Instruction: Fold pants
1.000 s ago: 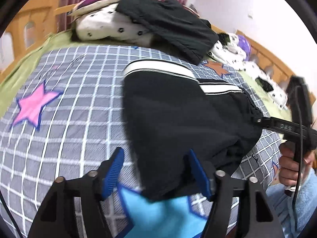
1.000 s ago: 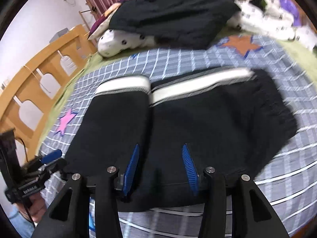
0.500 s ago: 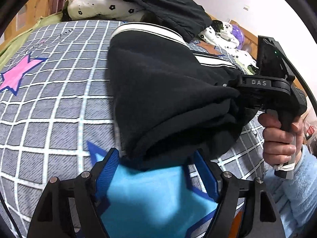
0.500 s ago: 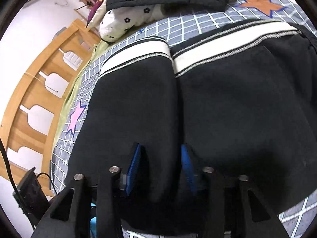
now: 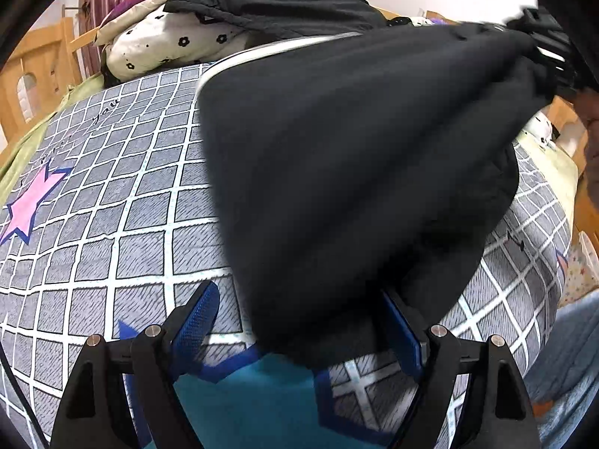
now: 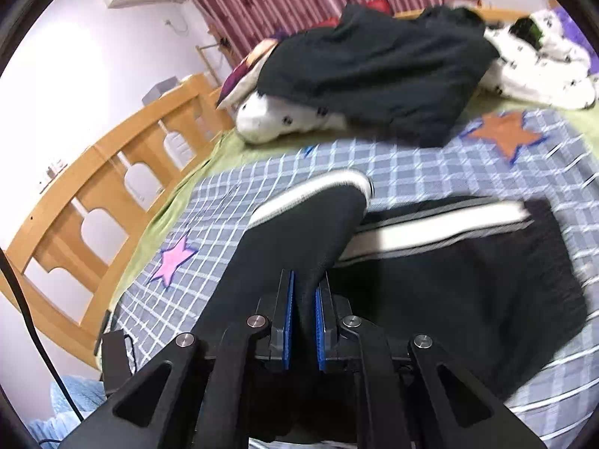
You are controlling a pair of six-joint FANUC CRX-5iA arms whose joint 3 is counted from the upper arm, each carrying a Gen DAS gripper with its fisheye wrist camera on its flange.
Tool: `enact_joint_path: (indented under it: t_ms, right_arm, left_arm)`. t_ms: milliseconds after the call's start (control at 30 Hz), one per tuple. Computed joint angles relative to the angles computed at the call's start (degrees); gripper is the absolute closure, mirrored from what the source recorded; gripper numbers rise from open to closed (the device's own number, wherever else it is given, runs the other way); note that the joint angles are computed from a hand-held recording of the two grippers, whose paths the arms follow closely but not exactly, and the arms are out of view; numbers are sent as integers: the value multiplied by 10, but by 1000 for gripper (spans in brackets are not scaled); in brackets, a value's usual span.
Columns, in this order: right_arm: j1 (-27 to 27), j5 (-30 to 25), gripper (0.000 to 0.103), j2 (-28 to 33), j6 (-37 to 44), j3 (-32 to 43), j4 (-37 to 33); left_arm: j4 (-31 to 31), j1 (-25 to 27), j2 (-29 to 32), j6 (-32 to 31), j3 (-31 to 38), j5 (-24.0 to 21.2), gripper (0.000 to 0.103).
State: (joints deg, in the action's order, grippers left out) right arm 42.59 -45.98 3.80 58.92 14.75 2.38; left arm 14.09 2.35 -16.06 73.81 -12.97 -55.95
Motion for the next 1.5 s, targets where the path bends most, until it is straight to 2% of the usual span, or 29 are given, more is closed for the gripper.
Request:
enact_joint_path:
  t_ms: [100,167,233,333,367,433,500,567,600,700,800,900,1000,1033,1133,1167,1233,1300,1400,1433,1467,1500]
  right_arm:
    - [-16,-10,94,-23,-3,-17,52]
    - [-37,12,94,-58,-24,-57,87]
    - [-54,37,94,-89,-60,-102,131]
    - [-93,-5,94,-84,-83,-115,128]
    - [-97,-46,93,-63,-89,-108,139]
    - [-92,-90,92,-32,-88,-116,172]
    - [-83,-75,88,-41,-103,-151,219]
    - [-72,-90,87,-46,-106,-149,246]
    - [-67,-89,87,-54,-118,-153,261]
    - [-55,-37,87,-93,-141,-190,314]
    - [-51,-7,86,-103,-121,-193,306]
    - [-45,-29,86,-82,-80,-173,282]
    - [-41,-77,86,-53,-38,-155,268]
    - [-42,-116,86,-31,-27,-138,261]
    - [-41,-119,86,-32,-47,-159,267]
    - [-35,-126,86,-35,-49,-164,275]
    - [-24,-134,86,-41,-47,-179,289]
    - [-19,-129,85,-50,-31,-197,301]
    - [-40,-119,84,-62,-7,-172,241]
    - [-50,-111,77,-61,-13,-161,227]
    - [-61,-97,66,-59,-35,-155,228]
    - [-68,-87,61,-53,-58,-150,240]
  left_arm:
    - [23,4,8,-17,4,-6,20]
    - [36,3,5,-40,0,3,19]
    - [81,7,-4,-83,-18,18,18]
    - [95,-7,8,-104,-6,3,18]
    - [97,-11,11,-112,-3,0,20]
    - [100,-13,14,-126,0,-7,21]
    - [114,-6,9,-140,0,-22,21]
    - [130,5,1,-149,-4,-26,21]
    - [133,9,-3,-149,-6,-28,21]
    - [142,16,2,-143,6,-44,22]
    - [163,14,10,-141,20,-47,22]
    - [182,14,9,-141,27,-33,22]
    - [112,-14,37,-72,76,-37,24]
    - [99,-21,50,-58,87,-46,24]
    - [-13,-63,100,25,130,-105,24]
    - [-15,-67,105,36,121,-107,23]
    - [23,-56,81,27,72,-64,24]
    - [43,-48,83,5,75,-71,28]
    - [85,-23,84,-10,76,-62,29]
    - [98,-16,88,-14,79,-54,29]
    - [103,-12,98,-10,90,-50,29]
    - [94,-12,116,6,113,-51,30]
